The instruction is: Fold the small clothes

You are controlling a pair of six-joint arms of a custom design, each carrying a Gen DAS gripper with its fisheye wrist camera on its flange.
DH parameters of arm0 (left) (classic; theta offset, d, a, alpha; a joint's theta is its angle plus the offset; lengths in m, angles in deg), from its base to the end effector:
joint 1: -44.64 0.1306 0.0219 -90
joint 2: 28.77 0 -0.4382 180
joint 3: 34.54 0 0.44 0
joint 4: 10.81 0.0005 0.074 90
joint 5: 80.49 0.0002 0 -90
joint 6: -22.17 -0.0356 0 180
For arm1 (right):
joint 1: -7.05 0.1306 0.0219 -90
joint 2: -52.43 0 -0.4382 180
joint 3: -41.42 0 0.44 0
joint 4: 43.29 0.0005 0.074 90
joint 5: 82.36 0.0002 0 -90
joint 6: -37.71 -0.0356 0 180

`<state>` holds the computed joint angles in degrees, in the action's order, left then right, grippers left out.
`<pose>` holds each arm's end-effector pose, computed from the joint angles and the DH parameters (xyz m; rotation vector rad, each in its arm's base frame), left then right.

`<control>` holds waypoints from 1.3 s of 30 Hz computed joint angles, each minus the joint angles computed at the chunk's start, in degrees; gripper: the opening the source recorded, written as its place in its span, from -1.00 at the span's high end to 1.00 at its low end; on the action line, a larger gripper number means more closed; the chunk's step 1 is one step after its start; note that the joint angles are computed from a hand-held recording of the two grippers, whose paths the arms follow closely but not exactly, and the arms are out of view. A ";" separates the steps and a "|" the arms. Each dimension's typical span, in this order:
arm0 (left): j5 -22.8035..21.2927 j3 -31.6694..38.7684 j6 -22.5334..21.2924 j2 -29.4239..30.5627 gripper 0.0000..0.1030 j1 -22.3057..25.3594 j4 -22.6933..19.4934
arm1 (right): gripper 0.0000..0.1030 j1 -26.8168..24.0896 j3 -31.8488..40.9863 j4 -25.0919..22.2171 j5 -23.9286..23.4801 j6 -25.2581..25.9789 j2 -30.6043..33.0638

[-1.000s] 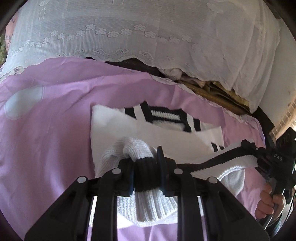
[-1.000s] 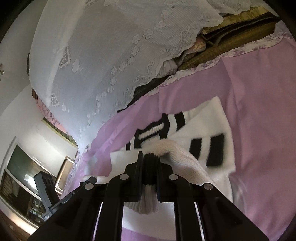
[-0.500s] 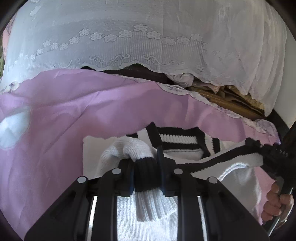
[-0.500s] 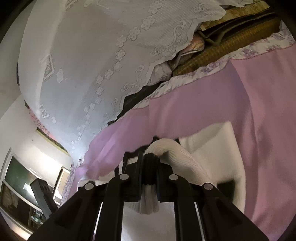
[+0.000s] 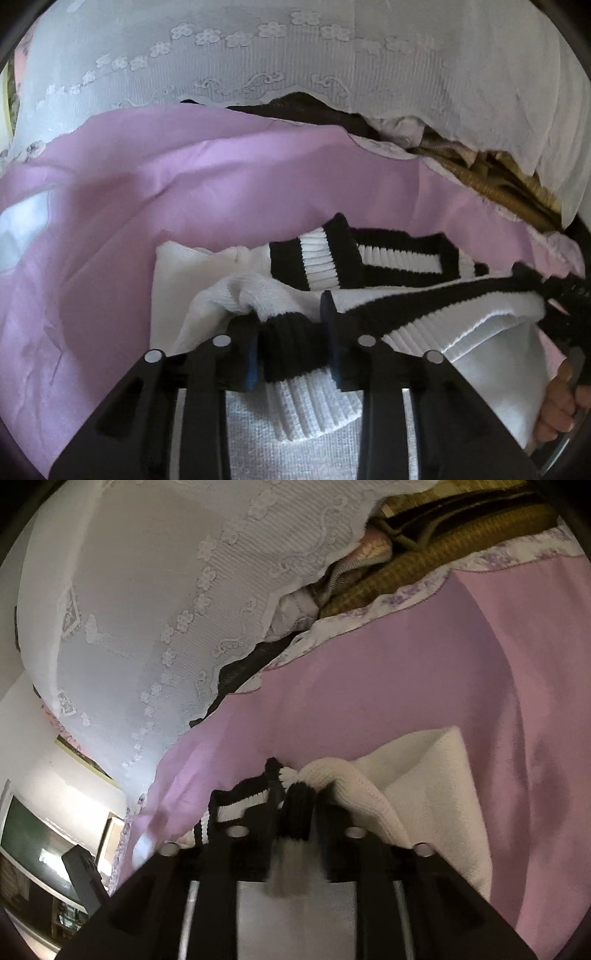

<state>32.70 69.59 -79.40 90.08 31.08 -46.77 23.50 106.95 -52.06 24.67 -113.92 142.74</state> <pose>0.7027 -0.1844 0.3199 0.6988 2.3208 -0.5109 0.4958 0.1350 0.3245 0.9895 1.9267 0.4788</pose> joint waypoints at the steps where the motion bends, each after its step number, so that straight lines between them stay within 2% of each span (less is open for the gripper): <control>1: 0.38 -0.33 -0.37 -0.30 0.27 -0.04 0.48 | 0.28 0.02 -0.67 1.48 0.17 -0.20 -0.53; 3: 0.94 -1.43 -1.29 -1.07 0.06 -0.14 2.00 | 0.24 0.23 -1.42 3.60 0.77 0.37 -1.49; 6: -0.85 -2.28 -2.40 -1.59 0.06 -0.64 3.12 | 0.22 1.24 -1.91 4.68 1.81 0.93 -2.44; 9: -3.27 0.07 -3.23 -0.78 0.11 -1.04 -0.40 | 0.17 3.03 -2.72 4.20 4.06 -0.60 -3.60; 13: -8.35 5.85 -7.29 -0.15 0.23 -2.39 -6.68 | 0.17 6.06 -3.55 2.23 8.89 -0.51 -6.35; 17: -8.98 9.41 -7.39 -0.95 0.23 -3.03 -10.33 | 0.17 8.53 -4.11 -0.04 11.53 -0.15 -8.99; 18: -8.69 10.02 -6.87 -1.02 0.11 -3.06 -11.32 | 0.17 9.29 -4.21 -1.30 12.25 0.13 -9.66; 19: -6.62 11.55 -6.26 -0.47 -0.06 -2.83 -14.36 | 0.17 9.77 -4.40 -1.86 12.84 0.32 -10.08; 20: -3.95 13.02 -6.25 0.37 -0.51 -2.50 -17.67 | 0.17 10.29 -4.64 -2.45 13.49 0.53 -10.44; 21: -2.10 13.99 -6.09 1.11 -0.66 -2.27 -20.06 | 0.17 10.71 -4.78 -3.19 13.98 0.59 -10.66; 26: -3.81 10.30 -4.56 1.06 -0.63 -1.24 -18.16 | 0.24 11.02 -4.12 -6.91 13.89 1.61 -9.29; 28: -5.00 9.23 -2.90 1.02 -0.63 -0.30 -15.65 | 0.45 10.62 -3.10 -7.73 11.91 2.37 -7.88; 30: -3.98 9.01 -1.73 1.04 -0.63 0.71 -14.09 | 0.49 10.30 -1.37 -10.35 10.04 3.16 -5.95; 32: -1.45 9.48 -1.21 1.36 -0.63 1.71 -14.28 | 0.49 9.49 -0.30 -10.91 6.36 3.93 -4.08; 34: 0.42 9.85 -2.53 1.71 -0.63 2.24 -14.92 | 0.45 8.62 0.05 -10.40 3.71 3.28 -3.10; 38: 1.48 8.43 -7.35 1.48 -0.64 3.33 -15.40 | 0.37 7.86 0.49 -11.03 4.65 3.62 -3.02; 39: 2.45 8.66 -8.18 1.79 -0.64 3.81 -16.60 | 0.26 7.57 0.34 -10.71 4.26 3.53 -3.18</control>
<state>35.15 78.25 -87.58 91.87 34.89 -63.37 31.07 107.29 -62.77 28.93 -110.39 139.56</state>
